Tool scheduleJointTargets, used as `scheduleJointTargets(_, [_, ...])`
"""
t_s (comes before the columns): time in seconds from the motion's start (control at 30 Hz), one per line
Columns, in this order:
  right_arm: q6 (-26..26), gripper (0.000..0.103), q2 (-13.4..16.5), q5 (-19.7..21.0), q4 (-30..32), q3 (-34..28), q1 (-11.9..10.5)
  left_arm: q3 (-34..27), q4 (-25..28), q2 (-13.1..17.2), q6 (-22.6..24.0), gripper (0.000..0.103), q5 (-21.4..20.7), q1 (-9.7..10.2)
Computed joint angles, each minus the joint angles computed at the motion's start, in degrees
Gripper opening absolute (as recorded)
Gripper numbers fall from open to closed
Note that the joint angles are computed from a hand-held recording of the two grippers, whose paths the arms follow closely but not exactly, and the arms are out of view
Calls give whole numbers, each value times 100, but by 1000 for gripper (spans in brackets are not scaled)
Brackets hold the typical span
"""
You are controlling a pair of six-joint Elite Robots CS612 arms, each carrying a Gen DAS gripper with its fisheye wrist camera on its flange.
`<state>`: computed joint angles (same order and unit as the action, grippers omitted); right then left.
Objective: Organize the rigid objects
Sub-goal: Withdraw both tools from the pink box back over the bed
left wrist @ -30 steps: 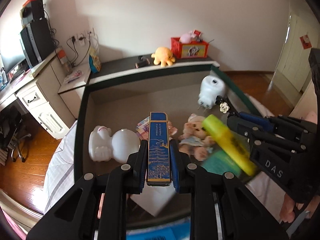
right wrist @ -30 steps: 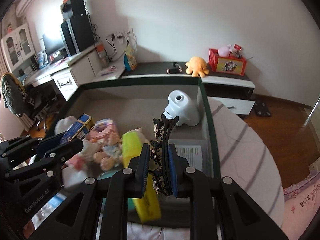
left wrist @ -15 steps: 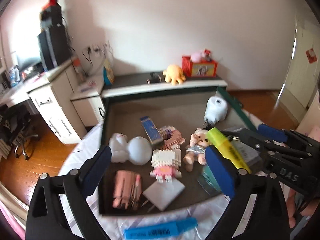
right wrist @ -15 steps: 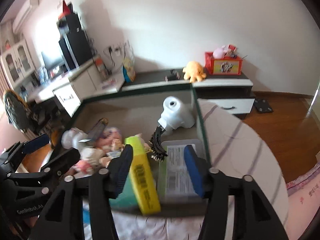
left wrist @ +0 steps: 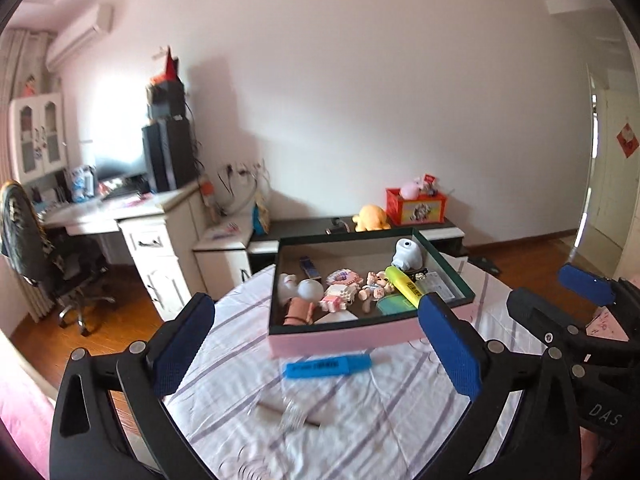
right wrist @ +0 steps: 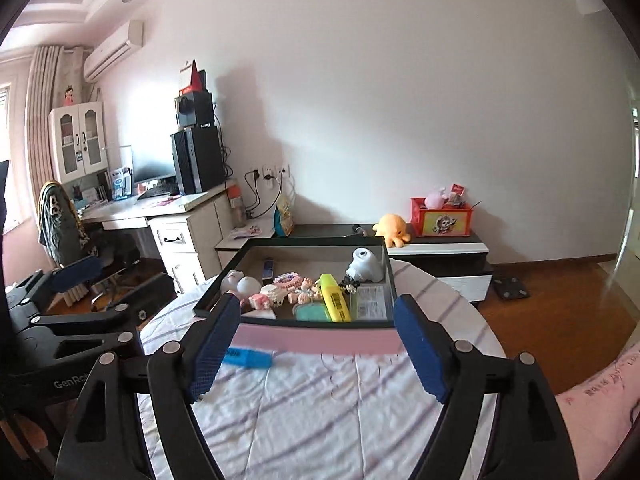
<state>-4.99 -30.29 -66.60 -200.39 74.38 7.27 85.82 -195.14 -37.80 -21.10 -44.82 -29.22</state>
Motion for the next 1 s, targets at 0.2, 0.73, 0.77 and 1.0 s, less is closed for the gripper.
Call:
scheduleJointTargets(0.2, [87,81,-278,21,-816,778,-82,503,-604,-176,176,103,568,-300])
scheduleJointTargets(0.73, [19,81,-504,-254,-2135,1594,-98,908,-1599,-238,483,103,1108,-630])
scheduleJointTargets(0.77, [10,81,-506,-259,-2146,1596,-102,922,-1588,-244,480,103,1113,-634])
scheduleJointTargets(1.0, [-36,81,-502,-310,-2116,1585,-82,937,-1677,-231,533,103,1118,-648])
